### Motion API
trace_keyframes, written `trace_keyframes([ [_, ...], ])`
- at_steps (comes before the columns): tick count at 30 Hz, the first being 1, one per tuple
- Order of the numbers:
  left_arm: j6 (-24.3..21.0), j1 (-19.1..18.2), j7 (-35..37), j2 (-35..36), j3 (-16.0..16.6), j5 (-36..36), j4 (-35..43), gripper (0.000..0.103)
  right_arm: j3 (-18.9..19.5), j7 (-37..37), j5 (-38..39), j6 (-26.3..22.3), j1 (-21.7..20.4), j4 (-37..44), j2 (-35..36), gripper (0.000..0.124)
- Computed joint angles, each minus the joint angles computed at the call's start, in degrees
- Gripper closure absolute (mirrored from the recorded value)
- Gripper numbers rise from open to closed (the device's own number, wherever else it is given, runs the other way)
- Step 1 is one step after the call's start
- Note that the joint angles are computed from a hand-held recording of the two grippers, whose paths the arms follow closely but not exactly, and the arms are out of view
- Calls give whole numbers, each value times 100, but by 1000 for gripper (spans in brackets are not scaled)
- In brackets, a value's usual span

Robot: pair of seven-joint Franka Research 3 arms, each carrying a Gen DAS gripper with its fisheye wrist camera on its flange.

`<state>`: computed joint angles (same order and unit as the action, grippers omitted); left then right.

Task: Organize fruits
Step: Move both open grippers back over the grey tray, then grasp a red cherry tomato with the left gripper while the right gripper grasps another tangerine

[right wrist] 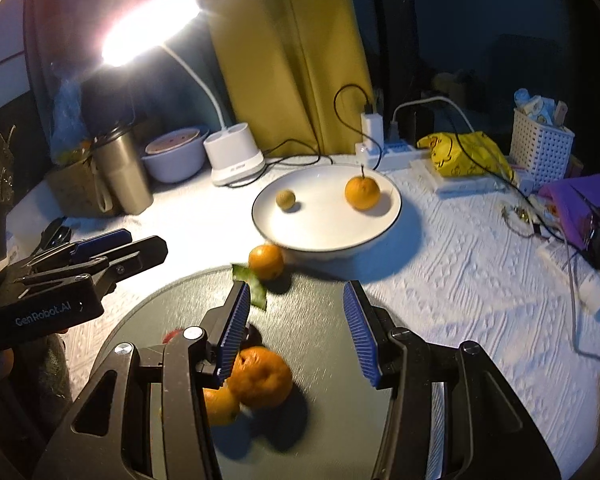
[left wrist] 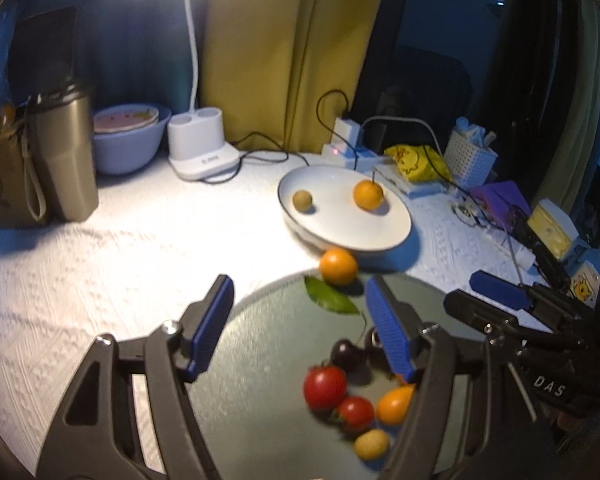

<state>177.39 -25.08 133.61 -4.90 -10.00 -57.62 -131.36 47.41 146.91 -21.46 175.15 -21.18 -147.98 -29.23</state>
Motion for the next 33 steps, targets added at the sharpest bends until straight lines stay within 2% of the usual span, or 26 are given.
trace_keyframes([
  [9,-118,-85,-116,-152,58,61,-394,33,-100,31,50,-18,369,-135,185,73],
  [16,-188,-32,-617,-94,20,700,-525,33,-125,122,-38,28,498,-159,437,72],
  [25,-459,102,-859,53,-52,1263,-431,34,-347,193,-173,87,663,-119,723,72],
  [29,-591,192,-918,106,-110,1322,-383,51,-524,210,-204,117,816,-106,896,72],
  [33,-716,238,-796,120,-151,1250,-331,61,-654,240,-244,152,921,-95,966,72],
])
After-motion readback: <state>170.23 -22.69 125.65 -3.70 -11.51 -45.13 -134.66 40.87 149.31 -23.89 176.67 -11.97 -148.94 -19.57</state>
